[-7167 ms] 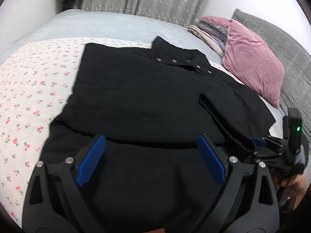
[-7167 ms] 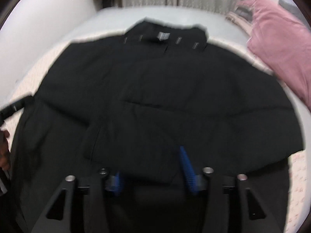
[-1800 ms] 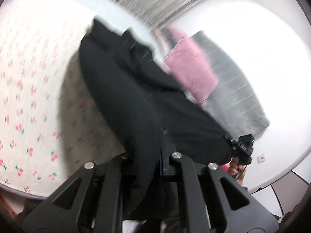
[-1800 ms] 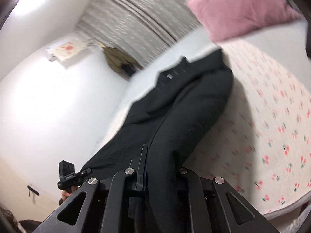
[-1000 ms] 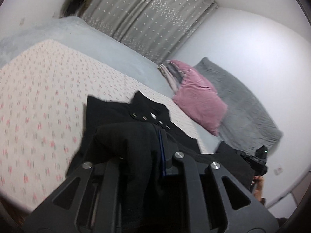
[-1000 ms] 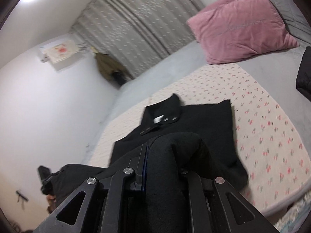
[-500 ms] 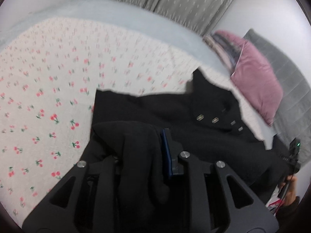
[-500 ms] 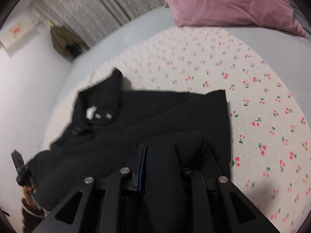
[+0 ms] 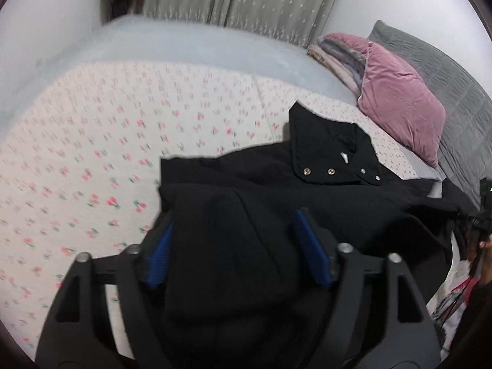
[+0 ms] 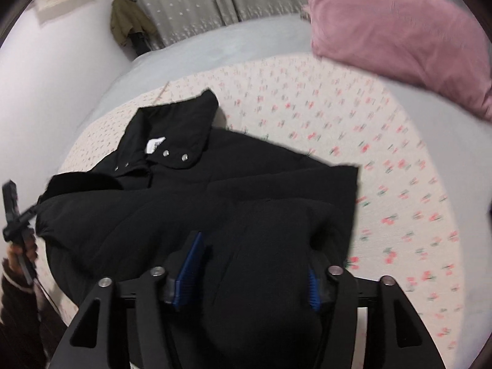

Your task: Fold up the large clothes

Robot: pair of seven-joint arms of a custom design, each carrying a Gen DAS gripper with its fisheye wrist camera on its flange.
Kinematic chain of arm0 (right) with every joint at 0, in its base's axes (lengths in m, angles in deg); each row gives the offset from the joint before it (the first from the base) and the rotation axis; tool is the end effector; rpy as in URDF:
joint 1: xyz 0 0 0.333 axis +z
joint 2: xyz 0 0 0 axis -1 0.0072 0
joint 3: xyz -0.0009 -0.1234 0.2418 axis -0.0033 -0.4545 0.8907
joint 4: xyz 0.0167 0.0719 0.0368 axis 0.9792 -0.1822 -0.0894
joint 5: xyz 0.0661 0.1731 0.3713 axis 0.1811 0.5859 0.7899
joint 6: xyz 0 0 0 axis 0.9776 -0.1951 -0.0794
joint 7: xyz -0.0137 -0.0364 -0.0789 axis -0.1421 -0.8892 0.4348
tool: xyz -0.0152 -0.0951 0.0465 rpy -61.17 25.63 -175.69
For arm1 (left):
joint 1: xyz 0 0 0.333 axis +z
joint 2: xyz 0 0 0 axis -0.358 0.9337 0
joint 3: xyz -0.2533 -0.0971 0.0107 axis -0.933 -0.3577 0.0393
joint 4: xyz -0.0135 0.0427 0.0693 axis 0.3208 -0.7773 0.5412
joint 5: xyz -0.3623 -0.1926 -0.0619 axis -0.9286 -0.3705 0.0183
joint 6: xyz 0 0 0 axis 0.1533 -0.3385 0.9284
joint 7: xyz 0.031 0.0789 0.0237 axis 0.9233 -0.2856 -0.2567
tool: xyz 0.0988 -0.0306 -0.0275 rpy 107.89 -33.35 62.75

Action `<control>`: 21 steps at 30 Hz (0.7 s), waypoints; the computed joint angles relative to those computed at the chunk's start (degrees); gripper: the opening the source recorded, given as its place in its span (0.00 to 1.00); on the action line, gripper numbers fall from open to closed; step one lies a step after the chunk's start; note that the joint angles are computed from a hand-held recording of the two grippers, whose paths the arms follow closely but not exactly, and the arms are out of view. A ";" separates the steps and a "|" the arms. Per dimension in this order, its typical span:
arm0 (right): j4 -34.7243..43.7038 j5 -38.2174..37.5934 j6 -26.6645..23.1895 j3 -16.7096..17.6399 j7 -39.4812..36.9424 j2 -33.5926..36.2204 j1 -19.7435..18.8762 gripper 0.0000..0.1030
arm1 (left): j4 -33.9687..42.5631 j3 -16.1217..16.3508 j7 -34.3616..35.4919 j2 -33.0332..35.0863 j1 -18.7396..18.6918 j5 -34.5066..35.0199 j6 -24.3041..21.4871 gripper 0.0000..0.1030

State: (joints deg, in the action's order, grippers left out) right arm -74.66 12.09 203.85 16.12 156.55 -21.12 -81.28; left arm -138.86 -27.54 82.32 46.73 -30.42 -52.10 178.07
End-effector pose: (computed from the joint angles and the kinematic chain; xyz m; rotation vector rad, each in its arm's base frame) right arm 0.3813 0.1027 0.6155 -1.7816 1.8237 -0.3095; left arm 0.4340 -0.0275 0.6042 -1.7682 1.9960 -0.9963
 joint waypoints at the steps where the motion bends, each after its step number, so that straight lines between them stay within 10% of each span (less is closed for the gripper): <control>1: -0.19 -0.48 -0.14 0.02 -0.17 -1.59 -0.18 0.63 | -0.21 -0.25 0.10 -0.74 0.19 0.36 0.19 0.76; 12: 2.46 -5.81 -6.24 4.64 -8.43 -4.85 3.68 0.67 | -5.95 -1.81 10.67 -10.99 -5.64 6.96 -2.32 0.79; 21: 5.10 -11.68 -3.74 9.51 -11.23 7.70 6.50 0.67 | -2.87 -7.78 9.16 0.02 -4.06 12.74 -3.30 0.79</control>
